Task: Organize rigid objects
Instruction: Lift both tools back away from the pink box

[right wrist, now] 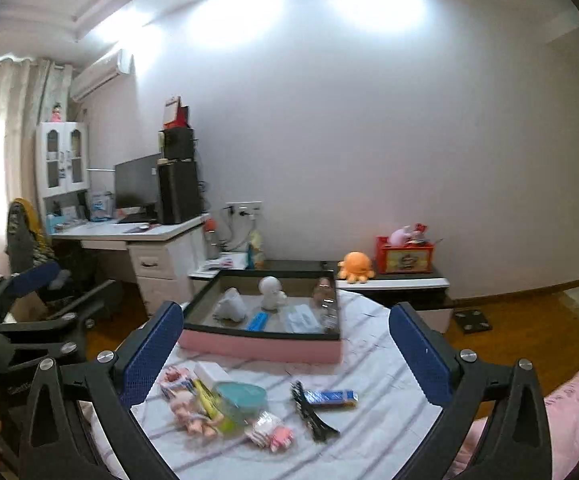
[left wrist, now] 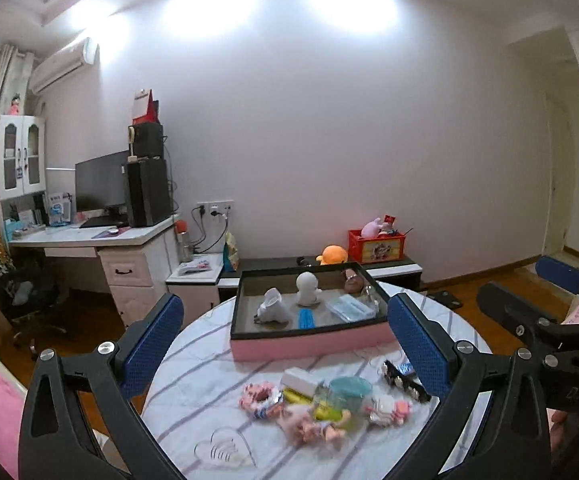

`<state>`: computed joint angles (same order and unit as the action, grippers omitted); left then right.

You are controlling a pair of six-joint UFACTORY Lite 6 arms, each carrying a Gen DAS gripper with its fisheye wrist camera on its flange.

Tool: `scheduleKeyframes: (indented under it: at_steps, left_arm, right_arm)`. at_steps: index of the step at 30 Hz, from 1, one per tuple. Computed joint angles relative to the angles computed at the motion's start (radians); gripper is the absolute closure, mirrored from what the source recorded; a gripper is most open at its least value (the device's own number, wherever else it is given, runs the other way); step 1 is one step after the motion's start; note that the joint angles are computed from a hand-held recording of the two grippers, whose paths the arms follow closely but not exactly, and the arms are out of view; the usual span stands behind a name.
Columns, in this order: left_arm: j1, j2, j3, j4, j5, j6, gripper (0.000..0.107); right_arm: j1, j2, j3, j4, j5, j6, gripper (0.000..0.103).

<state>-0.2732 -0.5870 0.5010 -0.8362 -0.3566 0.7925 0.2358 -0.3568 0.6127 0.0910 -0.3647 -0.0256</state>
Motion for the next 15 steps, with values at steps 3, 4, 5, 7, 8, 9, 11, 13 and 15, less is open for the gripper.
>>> scheduleKeyframes:
  at_steps: [3, 4, 5, 7, 8, 9, 11, 13, 15]
  left_arm:
    - [-0.029, -0.094, -0.063, -0.083, -0.002, 0.077, 0.004]
    - [-0.033, -0.115, -0.08, -0.084, -0.005, 0.077, 0.004]
    - [-0.048, -0.13, -0.091, -0.121, -0.014, 0.114, 0.004]
    - [-0.077, -0.151, -0.112, -0.179, -0.048, 0.17, 0.004]
    - [-0.092, -0.158, -0.118, -0.208, -0.063, 0.196, 0.004]
    - [-0.103, -0.169, -0.124, -0.234, -0.073, 0.22, 0.004]
    - [-0.094, -0.188, -0.134, -0.22, -0.061, 0.203, 0.004]
    - [-0.095, -0.196, -0.136, -0.238, -0.055, 0.218, 0.004]
    - [-0.103, -0.189, -0.132, -0.252, -0.07, 0.235, 0.004]
  right_arm:
    - [0.025, -0.075, -0.068, 0.088, -0.015, -0.074, 0.0]
    - [0.025, -0.099, -0.083, 0.104, -0.004, -0.094, 0.0]
    - [0.037, -0.116, -0.094, 0.145, -0.004, -0.135, 0.0]
    - [0.058, -0.154, -0.122, 0.211, -0.012, -0.204, 0.0]
    - [0.072, -0.174, -0.134, 0.259, -0.015, -0.251, 0.0]
    - [0.084, -0.179, -0.141, 0.294, -0.028, -0.284, 0.0]
    - [0.095, -0.208, -0.159, 0.338, -0.021, -0.327, 0.0]
    - [0.097, -0.23, -0.175, 0.348, -0.017, -0.333, 0.0]
    - [0.11, -0.24, -0.186, 0.395, -0.018, -0.377, 0.0]
